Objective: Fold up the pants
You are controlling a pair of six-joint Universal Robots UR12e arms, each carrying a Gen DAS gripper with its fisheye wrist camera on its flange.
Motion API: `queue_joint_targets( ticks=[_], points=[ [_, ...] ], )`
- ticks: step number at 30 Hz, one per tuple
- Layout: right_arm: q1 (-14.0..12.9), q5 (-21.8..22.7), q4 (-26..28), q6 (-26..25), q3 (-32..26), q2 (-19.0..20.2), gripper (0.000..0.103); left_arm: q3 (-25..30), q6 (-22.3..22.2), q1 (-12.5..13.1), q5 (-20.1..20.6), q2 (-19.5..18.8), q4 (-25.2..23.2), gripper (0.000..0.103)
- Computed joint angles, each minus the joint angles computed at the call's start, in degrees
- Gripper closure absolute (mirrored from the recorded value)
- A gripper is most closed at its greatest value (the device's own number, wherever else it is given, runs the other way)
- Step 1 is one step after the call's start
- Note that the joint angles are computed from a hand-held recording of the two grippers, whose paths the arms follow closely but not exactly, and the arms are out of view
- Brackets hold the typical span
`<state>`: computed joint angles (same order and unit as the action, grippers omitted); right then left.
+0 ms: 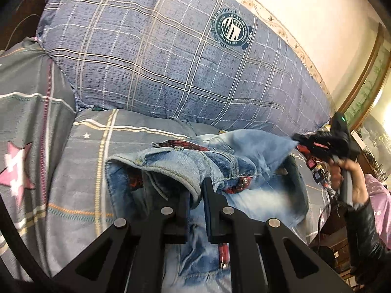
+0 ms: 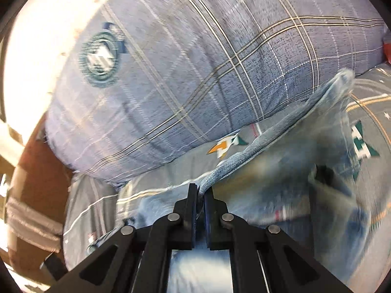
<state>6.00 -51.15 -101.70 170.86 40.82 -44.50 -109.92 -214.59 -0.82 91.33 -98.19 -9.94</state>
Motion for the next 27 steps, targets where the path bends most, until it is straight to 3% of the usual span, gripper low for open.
queue_joint_targets(
  ticks=[6, 11, 15, 22, 26, 27],
  points=[
    [-3.13, 2.96, -6.52, -2.99, 17.77, -10.69, 0.098, -3.09, 0.47, -0.32, -0.1, 3.1, -4.74, 0.093],
    [-4.39, -1.52, -10.42, -1.41, 27.92, -15.02, 0.098, -5.29, -2.12, -1.28, -1.1, 2.8, -7.81, 0.093],
    [-4.49, -3.87, -11.08, 0.25, 29.62, -14.52, 0.098, -5.49, -3.52, -1.81, 0.0, 2.17, -8.37, 0.094],
    [-5.46, 0.99, -16.02, 0.15, 31.83, -17.57, 0.098, -6.28, -1.34, -2.89, 4.84, 6.08, -6.04, 0.097],
    [-5.49, -0.13, -15.31, -2.19, 33.64, -19.21, 0.098, -5.71, -3.38, -2.68, 5.5, 5.37, -10.34, 0.095],
    [-5.35, -1.11, -15.32, -2.12, 33.92, -19.11, 0.098, -5.55, -5.06, -2.16, 4.34, 4.89, -11.92, 0.088]
  ],
)
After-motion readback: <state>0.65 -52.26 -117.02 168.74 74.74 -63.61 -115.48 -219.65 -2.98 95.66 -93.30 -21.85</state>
